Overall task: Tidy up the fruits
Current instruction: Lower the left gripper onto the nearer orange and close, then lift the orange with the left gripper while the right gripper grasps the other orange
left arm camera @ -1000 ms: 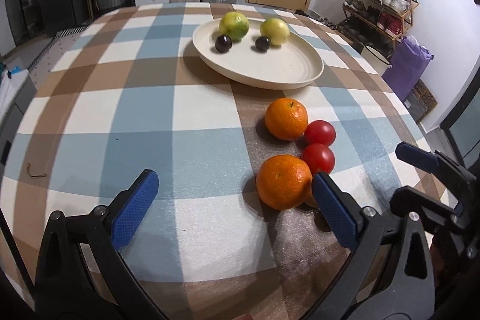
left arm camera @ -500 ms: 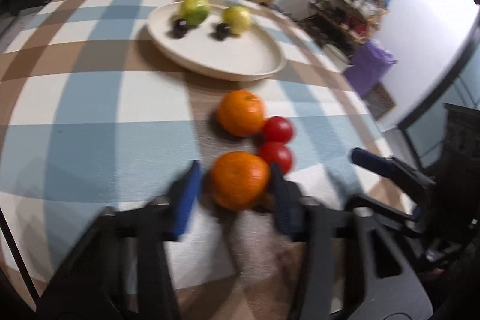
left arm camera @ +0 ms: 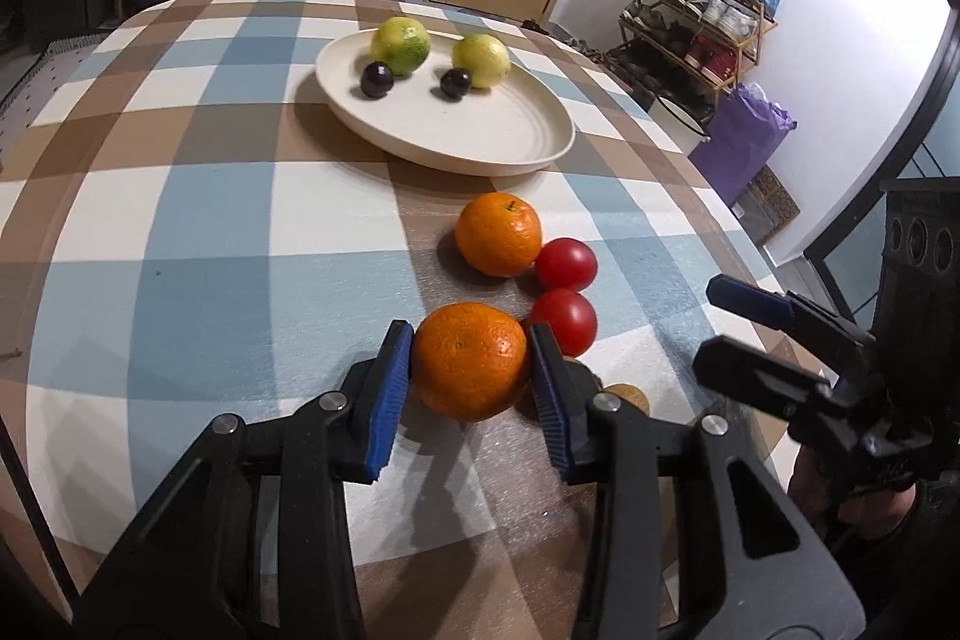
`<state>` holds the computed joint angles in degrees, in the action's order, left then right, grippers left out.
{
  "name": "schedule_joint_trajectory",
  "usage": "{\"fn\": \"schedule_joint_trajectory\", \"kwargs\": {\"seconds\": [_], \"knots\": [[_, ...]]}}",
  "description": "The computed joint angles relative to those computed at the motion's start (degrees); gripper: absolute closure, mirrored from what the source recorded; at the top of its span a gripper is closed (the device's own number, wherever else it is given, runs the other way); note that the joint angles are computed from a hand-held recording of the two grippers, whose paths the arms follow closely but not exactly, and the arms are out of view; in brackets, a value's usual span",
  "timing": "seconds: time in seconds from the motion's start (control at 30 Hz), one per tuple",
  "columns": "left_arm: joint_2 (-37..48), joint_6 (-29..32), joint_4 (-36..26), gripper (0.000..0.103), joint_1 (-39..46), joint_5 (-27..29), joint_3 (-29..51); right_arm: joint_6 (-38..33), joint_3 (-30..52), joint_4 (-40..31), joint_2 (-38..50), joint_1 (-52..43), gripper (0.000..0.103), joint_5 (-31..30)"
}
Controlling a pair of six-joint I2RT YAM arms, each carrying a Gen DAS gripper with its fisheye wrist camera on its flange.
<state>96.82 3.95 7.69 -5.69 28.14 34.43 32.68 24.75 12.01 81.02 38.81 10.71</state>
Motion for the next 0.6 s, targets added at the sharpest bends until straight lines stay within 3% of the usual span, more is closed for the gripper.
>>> {"fn": "schedule_joint_trajectory", "kwargs": {"seconds": [0.37, 0.6], "knots": [[0.96, 2.52, -3.75, 0.067, 10.08, 11.03, -0.14, -1.38, 4.61, -2.31, 3.57, -1.89, 0.01, 0.56], [0.97, 4.47, -5.01, 0.067, 13.39, 13.23, -0.44, -6.11, 10.34, -2.24, 8.99, -3.07, 0.01, -0.97]]}}
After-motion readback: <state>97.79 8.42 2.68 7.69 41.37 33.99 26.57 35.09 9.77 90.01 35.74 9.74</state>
